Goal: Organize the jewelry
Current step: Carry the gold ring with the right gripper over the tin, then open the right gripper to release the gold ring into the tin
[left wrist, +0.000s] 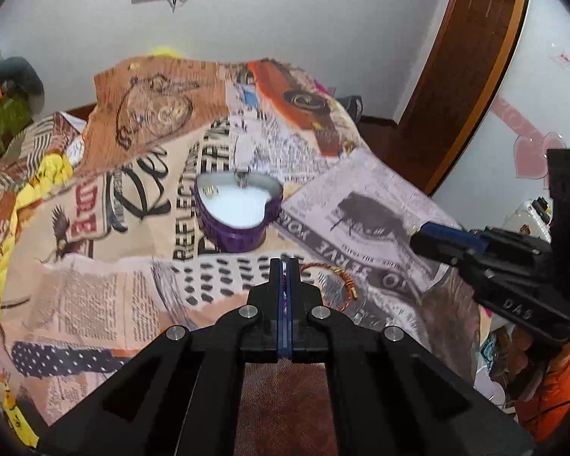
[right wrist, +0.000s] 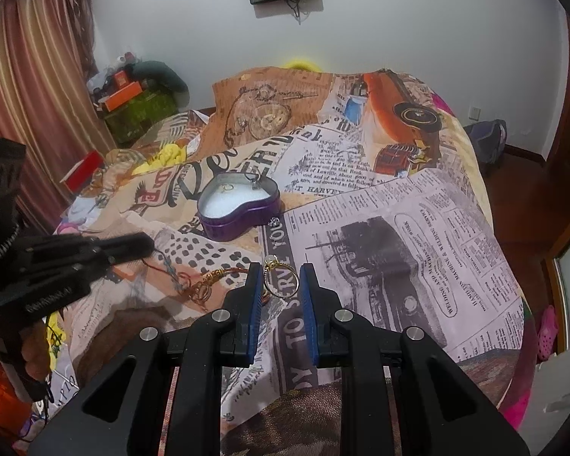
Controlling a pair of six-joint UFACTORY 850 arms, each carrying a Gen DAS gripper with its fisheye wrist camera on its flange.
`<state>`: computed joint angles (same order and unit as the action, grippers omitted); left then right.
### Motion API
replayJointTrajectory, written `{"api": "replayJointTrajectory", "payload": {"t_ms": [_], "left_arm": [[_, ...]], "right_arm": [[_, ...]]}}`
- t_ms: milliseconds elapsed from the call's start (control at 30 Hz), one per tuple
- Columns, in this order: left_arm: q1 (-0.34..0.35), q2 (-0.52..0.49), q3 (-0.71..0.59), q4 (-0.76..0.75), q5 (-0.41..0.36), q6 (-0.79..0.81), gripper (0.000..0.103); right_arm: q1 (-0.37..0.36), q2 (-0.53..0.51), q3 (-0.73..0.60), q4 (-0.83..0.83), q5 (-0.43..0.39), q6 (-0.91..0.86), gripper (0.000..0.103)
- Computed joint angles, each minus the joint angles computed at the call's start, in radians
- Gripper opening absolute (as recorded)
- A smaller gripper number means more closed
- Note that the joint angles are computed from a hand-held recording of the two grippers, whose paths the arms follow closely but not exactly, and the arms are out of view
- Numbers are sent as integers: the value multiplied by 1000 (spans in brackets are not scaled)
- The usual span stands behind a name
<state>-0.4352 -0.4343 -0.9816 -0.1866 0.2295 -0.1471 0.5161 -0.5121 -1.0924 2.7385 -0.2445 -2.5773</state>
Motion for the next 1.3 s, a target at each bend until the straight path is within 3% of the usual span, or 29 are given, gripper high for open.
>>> {"api": "replayJointTrajectory", "payload": {"t_ms": [733, 1067, 1300], "left_arm": [[35, 39, -31, -143, 93, 180, 0], [67, -25, -93, -85, 82, 131, 0], [88, -97, -161, 1, 51, 48, 0]], "right_arm": [[18, -19, -79, 27, -33, -38, 17], [14, -99, -189, -137, -15, 103, 18], [10, -178, -289, -349, 15, 289, 18]]}}
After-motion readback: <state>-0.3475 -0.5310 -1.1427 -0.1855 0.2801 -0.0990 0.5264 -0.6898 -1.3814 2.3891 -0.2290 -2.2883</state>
